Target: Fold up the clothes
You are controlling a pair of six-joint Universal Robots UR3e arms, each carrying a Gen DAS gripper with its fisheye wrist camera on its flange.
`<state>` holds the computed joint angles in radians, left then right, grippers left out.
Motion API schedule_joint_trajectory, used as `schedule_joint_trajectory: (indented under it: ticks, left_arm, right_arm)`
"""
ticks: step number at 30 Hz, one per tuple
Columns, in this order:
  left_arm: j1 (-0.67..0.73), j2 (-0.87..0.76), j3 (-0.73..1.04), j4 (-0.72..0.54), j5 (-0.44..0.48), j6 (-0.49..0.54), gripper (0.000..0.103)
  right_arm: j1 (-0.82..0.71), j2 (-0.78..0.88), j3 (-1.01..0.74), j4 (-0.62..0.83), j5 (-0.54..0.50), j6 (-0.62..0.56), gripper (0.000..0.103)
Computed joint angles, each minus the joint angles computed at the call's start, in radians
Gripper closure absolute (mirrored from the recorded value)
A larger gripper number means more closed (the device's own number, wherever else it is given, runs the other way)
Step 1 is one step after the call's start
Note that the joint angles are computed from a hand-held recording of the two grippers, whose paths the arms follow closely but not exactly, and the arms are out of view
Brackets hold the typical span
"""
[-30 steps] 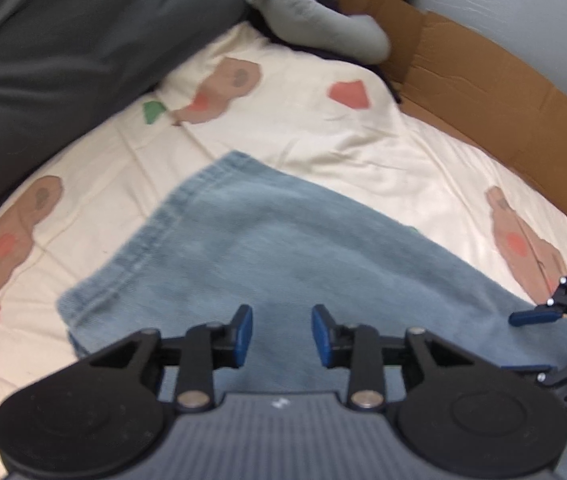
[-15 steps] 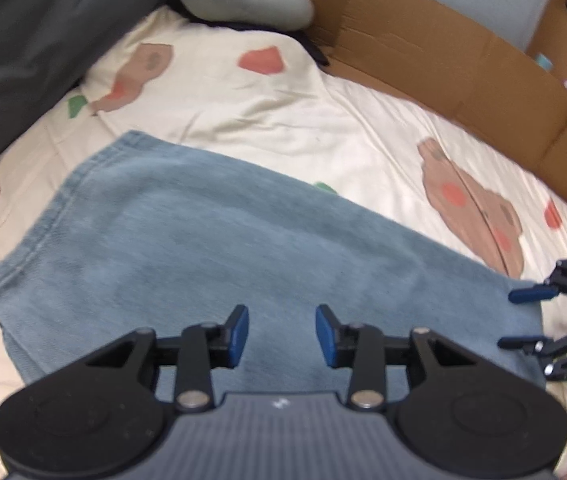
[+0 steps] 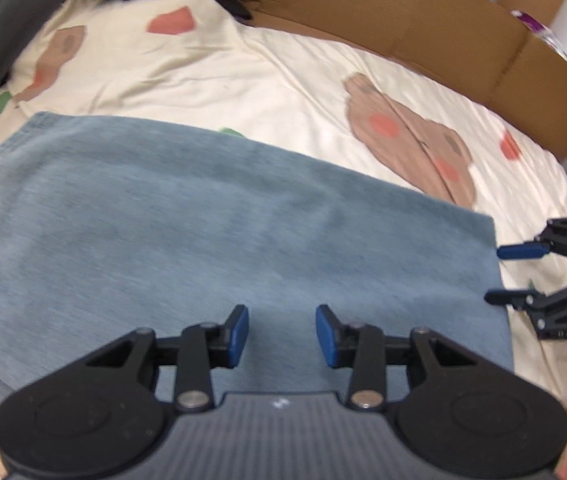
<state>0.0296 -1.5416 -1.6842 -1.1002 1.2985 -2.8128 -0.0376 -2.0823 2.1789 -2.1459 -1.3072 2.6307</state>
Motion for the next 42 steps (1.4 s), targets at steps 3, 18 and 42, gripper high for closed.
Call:
schedule_joint_trajectory:
  ticks: [3, 18, 42]
  left_arm:
    - [-0.001, 0.021, -0.024, -0.023, -0.008, 0.024, 0.063]
    - [0.046, 0.154, -0.138, -0.123, -0.086, 0.109, 0.074]
    - [0.182, 0.346, -0.283, -0.296, -0.151, 0.299, 0.075]
  right_arm:
    - [-0.054, -0.091, 0.050, 0.040, 0.023, 0.013, 0.046]
    - [-0.007, -0.303, 0.188, -0.045, 0.045, 0.218, 0.052]
    - [-0.054, 0.018, 0.164, -0.362, 0.027, 0.151, 0.066]
